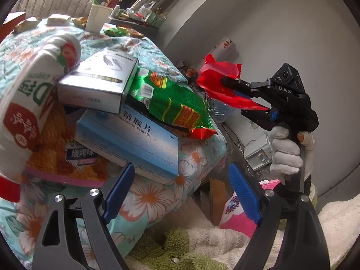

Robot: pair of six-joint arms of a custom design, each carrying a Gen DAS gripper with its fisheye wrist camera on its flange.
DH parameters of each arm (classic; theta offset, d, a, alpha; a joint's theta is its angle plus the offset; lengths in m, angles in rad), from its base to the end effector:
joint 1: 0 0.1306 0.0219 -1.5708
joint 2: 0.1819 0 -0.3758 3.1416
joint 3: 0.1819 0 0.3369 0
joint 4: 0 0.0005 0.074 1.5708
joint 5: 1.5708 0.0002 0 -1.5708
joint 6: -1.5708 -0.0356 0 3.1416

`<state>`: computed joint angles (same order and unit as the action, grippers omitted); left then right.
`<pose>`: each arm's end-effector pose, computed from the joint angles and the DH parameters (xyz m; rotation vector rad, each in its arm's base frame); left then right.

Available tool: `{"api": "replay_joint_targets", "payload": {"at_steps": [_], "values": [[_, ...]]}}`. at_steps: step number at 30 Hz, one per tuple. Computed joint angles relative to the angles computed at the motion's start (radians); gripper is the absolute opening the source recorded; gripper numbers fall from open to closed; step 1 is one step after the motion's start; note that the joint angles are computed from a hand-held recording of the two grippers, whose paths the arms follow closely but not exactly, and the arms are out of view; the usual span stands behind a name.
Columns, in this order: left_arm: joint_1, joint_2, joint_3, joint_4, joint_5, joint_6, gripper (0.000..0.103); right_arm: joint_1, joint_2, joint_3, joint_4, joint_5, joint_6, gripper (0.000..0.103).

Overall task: Collect trash
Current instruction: 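Grasp the blue medicine box with the left gripper while the right gripper holds the red wrapper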

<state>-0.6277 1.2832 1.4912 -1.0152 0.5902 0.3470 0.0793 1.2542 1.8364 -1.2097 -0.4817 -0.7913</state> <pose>0.2984 -0.2416 0.4989 0.6511 2.4301 -1.1403 0.3358 0.0427 0.6261 0.5280 2.2410 1.0001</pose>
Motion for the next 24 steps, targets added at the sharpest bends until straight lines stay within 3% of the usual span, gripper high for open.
{"api": "replay_joint_targets", "payload": {"at_steps": [9,13,15,17,24], "values": [[-0.051,0.041,-0.051,0.085,-0.104,0.233,0.077,-0.084,-0.134,-0.153,0.11,-0.037,-0.054,0.015],[-0.054,0.033,-0.076,0.146,-0.145,0.325,0.072,-0.123,-0.179,-0.201,0.132,-0.065,-0.065,0.015],[-0.056,0.029,-0.083,0.156,-0.175,0.366,0.063,-0.138,-0.192,-0.217,0.14,-0.077,-0.068,0.015],[-0.051,0.025,-0.088,0.155,-0.193,0.396,0.052,-0.147,-0.201,-0.227,0.145,-0.082,-0.073,0.015],[-0.039,0.0,-0.114,0.168,-0.175,0.43,0.046,-0.146,-0.213,-0.234,0.146,-0.084,-0.071,0.015]]}}
